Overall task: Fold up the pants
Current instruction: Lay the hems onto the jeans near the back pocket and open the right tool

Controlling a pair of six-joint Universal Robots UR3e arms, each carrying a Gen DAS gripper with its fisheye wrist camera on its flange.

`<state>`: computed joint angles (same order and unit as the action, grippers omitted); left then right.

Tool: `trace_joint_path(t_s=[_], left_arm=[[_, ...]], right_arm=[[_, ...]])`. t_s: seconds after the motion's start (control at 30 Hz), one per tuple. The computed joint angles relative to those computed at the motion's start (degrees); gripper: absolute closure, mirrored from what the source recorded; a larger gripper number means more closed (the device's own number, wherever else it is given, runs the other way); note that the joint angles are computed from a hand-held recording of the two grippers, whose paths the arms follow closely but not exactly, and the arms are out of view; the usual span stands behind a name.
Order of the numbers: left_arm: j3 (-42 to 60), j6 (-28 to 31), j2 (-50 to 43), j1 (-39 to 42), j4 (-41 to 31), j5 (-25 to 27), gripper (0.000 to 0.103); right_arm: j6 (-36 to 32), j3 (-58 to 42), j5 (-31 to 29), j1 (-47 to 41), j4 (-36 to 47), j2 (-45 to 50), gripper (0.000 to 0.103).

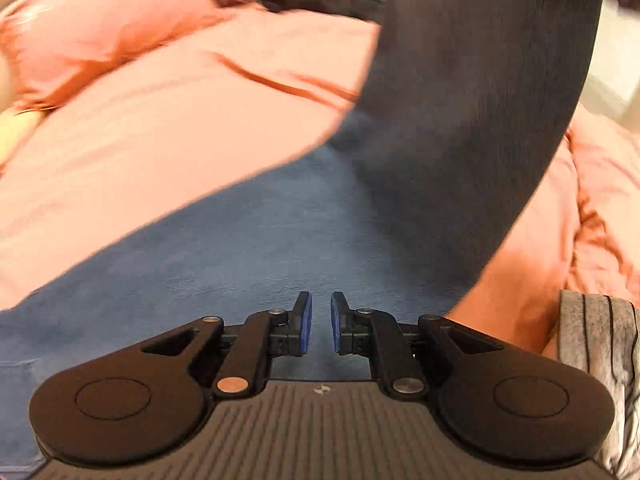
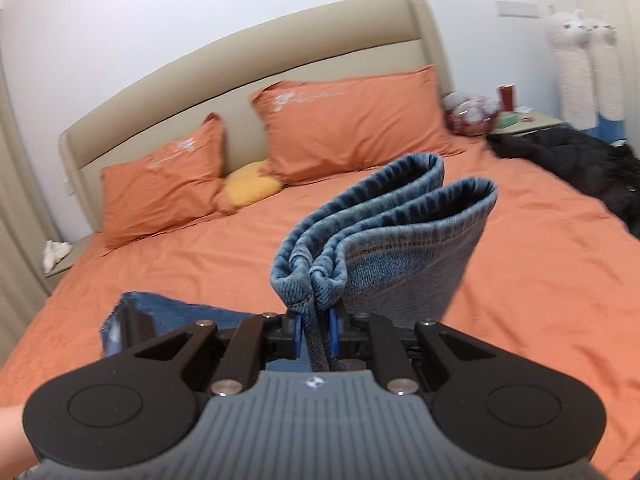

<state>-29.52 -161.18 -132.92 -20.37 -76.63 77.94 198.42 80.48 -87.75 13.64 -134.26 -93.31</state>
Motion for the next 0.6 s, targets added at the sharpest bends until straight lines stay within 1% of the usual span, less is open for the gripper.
trace_joint_path(t_s=[0.07,0.17,0.33,0.43,0.5,0.6], left_arm=[[-3.20,-0.50,3.38,2.33,0.62,0.41,0.089],[-11.81,-1.53,9.05,5.71,4.61,0.27,0.085],[-22.12,-1.51,15.14,11.07,7.80,-0.21,0.085],[-28.87,-2.39,18.14,13.52,10.64,-0.75,0.085],[-33.38,-1.72,21.94,16.34,10.58,-2.41,0.085],[-39.17,-1.60,24.51,18.30,13.02,-3.85,0.085]], right_arm=[[1.10,-4.00,-0.39,3.14,-0.59,5.43,0.094],[2.79,-10.10,-1.32,7.53,-0.67,13.66,0.094],[7.47,-18.27,0.88,11.55,-0.50,27.06,0.093],[8.41,-26.29,1.09,13.72,3.25,36.12,0.093],[9.00,-30.99,0.81,14.87,6.23,41.11,0.093],[8.99,-36.01,-0.25,16.21,9.52,46.50,0.091]])
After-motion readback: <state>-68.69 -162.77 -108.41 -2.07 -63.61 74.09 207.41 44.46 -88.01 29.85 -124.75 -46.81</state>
